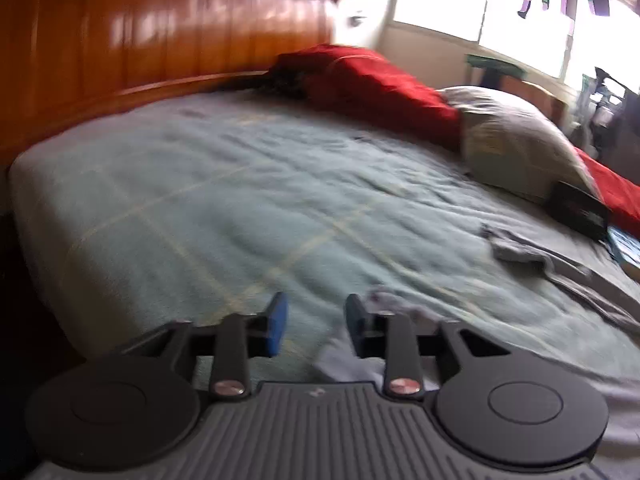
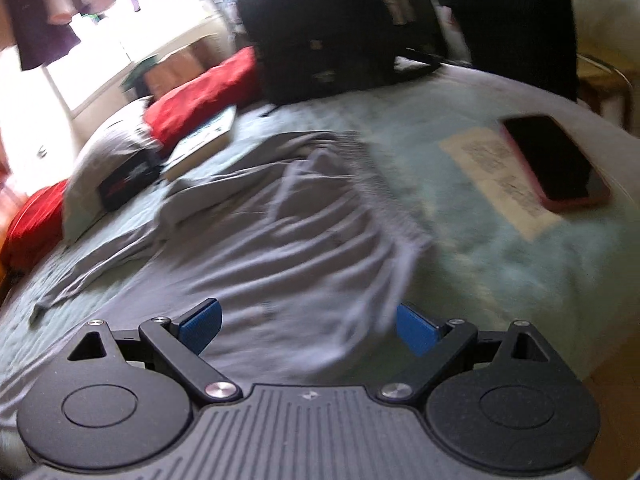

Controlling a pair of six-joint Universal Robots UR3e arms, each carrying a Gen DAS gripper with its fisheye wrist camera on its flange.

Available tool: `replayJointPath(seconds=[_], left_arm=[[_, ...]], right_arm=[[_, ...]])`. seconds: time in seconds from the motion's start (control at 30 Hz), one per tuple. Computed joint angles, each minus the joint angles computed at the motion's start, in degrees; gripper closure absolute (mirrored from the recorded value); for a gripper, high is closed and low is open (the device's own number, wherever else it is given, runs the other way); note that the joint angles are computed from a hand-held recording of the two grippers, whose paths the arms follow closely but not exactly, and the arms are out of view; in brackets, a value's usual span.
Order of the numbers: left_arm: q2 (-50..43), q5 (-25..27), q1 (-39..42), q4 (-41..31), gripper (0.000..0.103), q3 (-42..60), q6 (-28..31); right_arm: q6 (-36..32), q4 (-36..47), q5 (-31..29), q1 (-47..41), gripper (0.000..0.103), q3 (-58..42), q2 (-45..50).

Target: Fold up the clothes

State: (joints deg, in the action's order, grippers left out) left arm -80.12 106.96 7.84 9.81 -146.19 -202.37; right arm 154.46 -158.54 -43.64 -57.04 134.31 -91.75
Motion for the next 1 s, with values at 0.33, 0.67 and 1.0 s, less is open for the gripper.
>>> replayJointPath(seconds=[0.33,0.67,1.0], left_arm=[[-22.91,3.36,-23.34,3.20,0.052,19.12,7.38],[-26.13,8.18,-32.02,4.00,0.040,16.15,0.49],[-24.68,9.29,-34.63,1.45,0.035,14.69,-5.10]], right_arm=[[-2.88,-8.83,2.81,5.02,0.006,-1.21,7.04],[-7.06,-11.77,-0.85,7.04,0.000,1.96,10.21],[-6.67,-12.78,-2.87,8.00,0.000,2.91,8.78]])
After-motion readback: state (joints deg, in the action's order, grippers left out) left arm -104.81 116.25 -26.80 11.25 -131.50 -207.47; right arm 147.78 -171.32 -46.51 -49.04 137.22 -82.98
